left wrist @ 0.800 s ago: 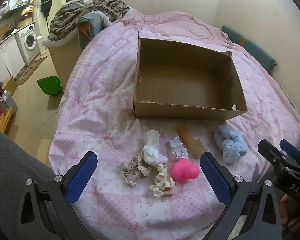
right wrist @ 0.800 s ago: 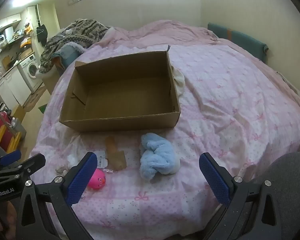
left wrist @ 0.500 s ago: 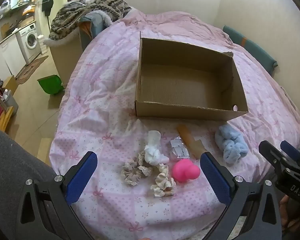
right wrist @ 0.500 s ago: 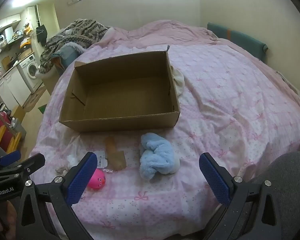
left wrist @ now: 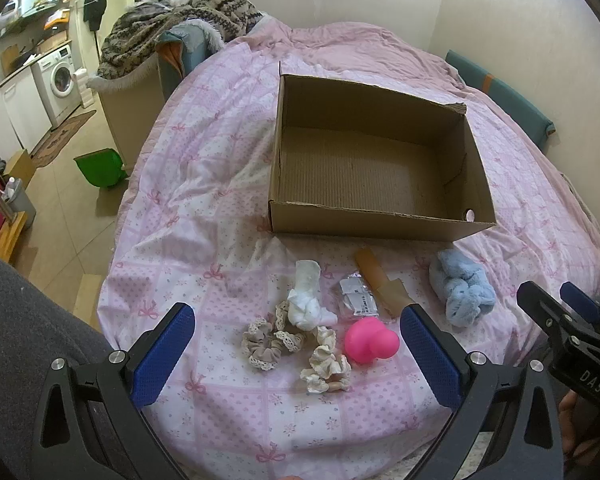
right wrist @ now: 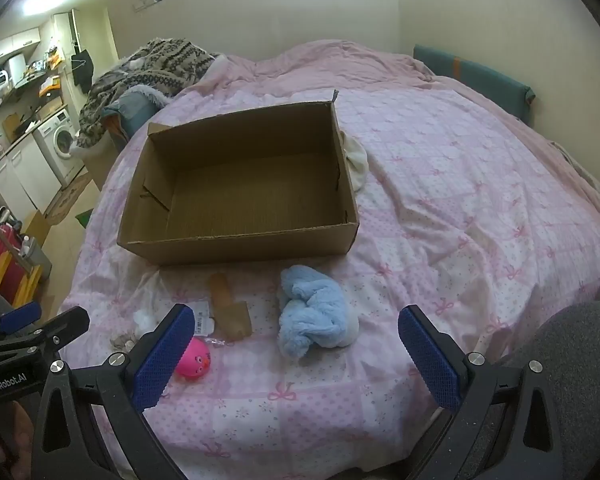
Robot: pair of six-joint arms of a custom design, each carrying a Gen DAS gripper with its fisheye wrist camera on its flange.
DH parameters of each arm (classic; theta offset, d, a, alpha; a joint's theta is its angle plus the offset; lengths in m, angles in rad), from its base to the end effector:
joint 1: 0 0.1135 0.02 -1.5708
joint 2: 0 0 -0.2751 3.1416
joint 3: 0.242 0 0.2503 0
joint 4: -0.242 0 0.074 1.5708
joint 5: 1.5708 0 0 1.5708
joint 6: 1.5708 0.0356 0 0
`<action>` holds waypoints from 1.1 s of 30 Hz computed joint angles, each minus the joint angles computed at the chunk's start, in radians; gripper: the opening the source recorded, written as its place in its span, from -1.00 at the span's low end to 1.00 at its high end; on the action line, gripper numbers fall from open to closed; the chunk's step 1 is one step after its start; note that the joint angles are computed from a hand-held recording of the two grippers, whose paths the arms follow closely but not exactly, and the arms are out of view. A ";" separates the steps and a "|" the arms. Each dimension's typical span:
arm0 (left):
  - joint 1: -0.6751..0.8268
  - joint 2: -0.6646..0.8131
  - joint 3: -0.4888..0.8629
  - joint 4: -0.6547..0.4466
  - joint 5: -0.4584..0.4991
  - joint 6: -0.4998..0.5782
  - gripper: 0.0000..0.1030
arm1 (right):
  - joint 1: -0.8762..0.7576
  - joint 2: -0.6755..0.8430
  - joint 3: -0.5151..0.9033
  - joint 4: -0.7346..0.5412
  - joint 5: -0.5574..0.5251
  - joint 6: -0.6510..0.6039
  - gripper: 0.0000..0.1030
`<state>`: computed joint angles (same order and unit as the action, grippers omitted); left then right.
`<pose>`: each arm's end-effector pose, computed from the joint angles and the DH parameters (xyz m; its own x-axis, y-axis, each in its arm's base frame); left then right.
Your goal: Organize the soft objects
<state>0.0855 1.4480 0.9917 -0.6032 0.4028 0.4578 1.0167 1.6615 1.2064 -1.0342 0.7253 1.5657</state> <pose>0.2833 0.0103 0.2402 -0.7297 0.3456 -0.5900 0.4850 0.8698 -0.0904 0.1768 0.2408 0.2342 -0.6106 0.4353 -0.6616 0.5213 0.8498 0.0780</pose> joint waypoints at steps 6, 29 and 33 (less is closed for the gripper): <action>-0.003 -0.001 0.000 0.000 -0.003 -0.005 0.99 | -0.001 0.001 0.000 0.000 0.001 0.001 1.00; -0.024 -0.008 -0.011 0.002 -0.028 -0.026 0.99 | 0.000 0.006 0.007 -0.003 -0.002 0.003 1.00; -0.023 0.001 0.000 -0.009 -0.028 -0.022 0.99 | -0.001 -0.001 -0.004 0.003 -0.003 0.002 1.00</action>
